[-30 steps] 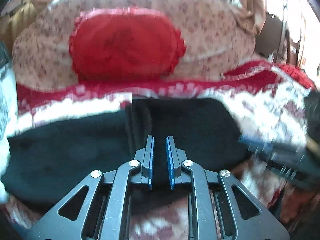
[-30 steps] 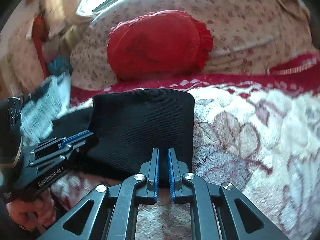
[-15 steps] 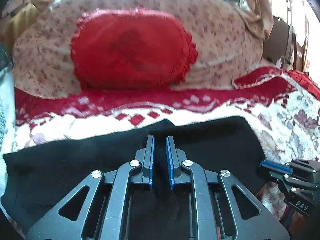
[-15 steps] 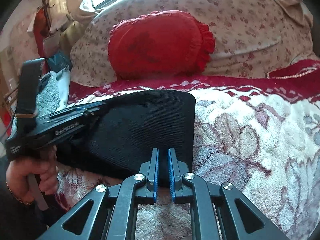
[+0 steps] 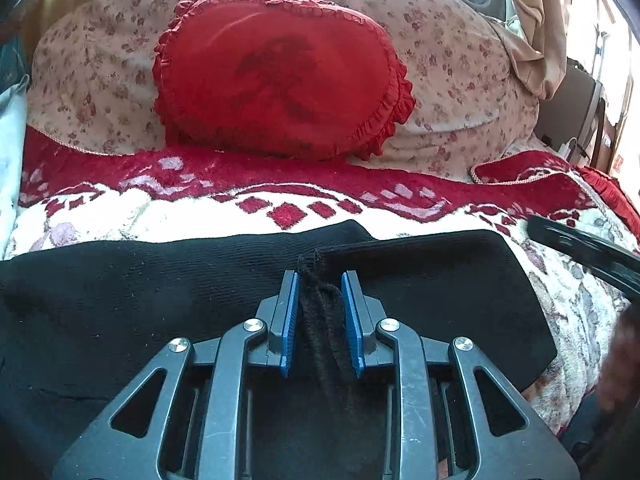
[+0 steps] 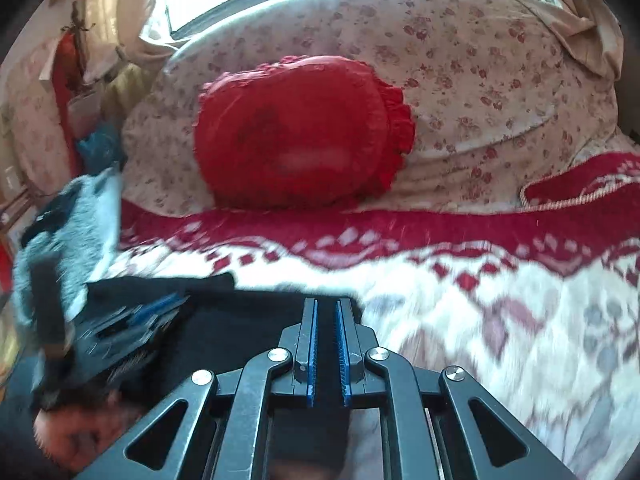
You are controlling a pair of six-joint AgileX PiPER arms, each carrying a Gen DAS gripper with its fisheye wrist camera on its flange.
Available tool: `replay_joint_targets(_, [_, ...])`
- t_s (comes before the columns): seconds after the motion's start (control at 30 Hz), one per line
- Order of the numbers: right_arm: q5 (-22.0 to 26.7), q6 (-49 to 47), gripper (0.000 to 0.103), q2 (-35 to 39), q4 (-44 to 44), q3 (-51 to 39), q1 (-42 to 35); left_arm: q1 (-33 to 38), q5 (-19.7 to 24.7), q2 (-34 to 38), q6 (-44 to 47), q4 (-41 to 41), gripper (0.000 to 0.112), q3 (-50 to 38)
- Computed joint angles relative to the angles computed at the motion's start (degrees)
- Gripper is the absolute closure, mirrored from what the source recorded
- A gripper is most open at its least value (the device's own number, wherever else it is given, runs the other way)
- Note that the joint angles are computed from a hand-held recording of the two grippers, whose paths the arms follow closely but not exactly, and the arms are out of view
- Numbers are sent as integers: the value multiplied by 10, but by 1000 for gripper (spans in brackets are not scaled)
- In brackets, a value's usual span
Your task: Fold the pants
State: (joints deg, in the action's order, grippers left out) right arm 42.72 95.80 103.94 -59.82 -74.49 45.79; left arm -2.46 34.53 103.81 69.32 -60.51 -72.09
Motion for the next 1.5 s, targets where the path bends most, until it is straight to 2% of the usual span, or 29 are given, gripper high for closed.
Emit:
replay_joint_targets(0.07, [-45,-113,95,40,99,-31,-44,0,0,1,-4,7,89,-3])
replay_joint_targets(0.1, [-48,-150,95,61,130,-41,-54,-2,-2,0,-6,11,89,-2])
replay_joint_targets(0.13, [-28,-172,95,63,138,-56,-49,-4,-9,-3,-3,12,89,2])
replay_joint_targets(0.27, [33,-175,95,62,133,-90,-28,-6,-16,-6,-2,10,89,8])
replay_joint_targets(0.4, [60,-72,95,46,14,-87,23,-7,-22,-8,2,7,89,11])
replay_joint_targets(0.47, [41,-121,95,66,51,-117,20,-8,-25,-9,4,6,89,13])
replay_joint_targets(0.53, [52,-211,95,125,129,-156,6,-8,-22,-8,5,5,89,12])
replay_joint_targets(0.57, [60,-222,95,133,134,-172,9,-6,-20,-8,11,0,89,13])
replay_joint_targets(0.7, [31,-160,95,94,105,-124,14,-3,-16,-8,17,-7,89,14])
replay_joint_targets(0.83, [30,-38,95,26,0,-33,77,-2,-15,-7,13,-9,89,14])
replay_joint_targets(0.9, [43,-50,95,41,24,-31,95,-4,-20,-9,11,-11,89,17])
replay_joint_targets(0.93, [25,-40,94,62,19,-20,94,-6,-24,-10,12,-12,89,19])
replay_joint_targets(1.0, [26,4,95,59,-23,1,107,-7,-28,-12,19,-15,89,23])
replay_joint_targets(1.03, [29,-3,95,55,-16,-3,107,-5,-25,-13,24,-16,89,23])
replay_joint_targets(1.07, [43,-22,94,54,1,-16,110,-2,-21,-13,26,-19,89,23])
replay_joint_targets(1.2, [84,7,92,39,-44,-13,155,-2,-24,-13,32,-23,89,25])
replay_joint_targets(1.27, [48,-18,90,64,-5,-8,135,-3,-28,-15,35,-25,89,28])
replay_joint_targets(1.33, [38,31,90,49,-33,16,140,-1,-26,-15,37,-25,88,28])
replay_joint_targets(1.5, [59,89,88,36,-89,28,156,-3,-30,-17,36,-25,88,30])
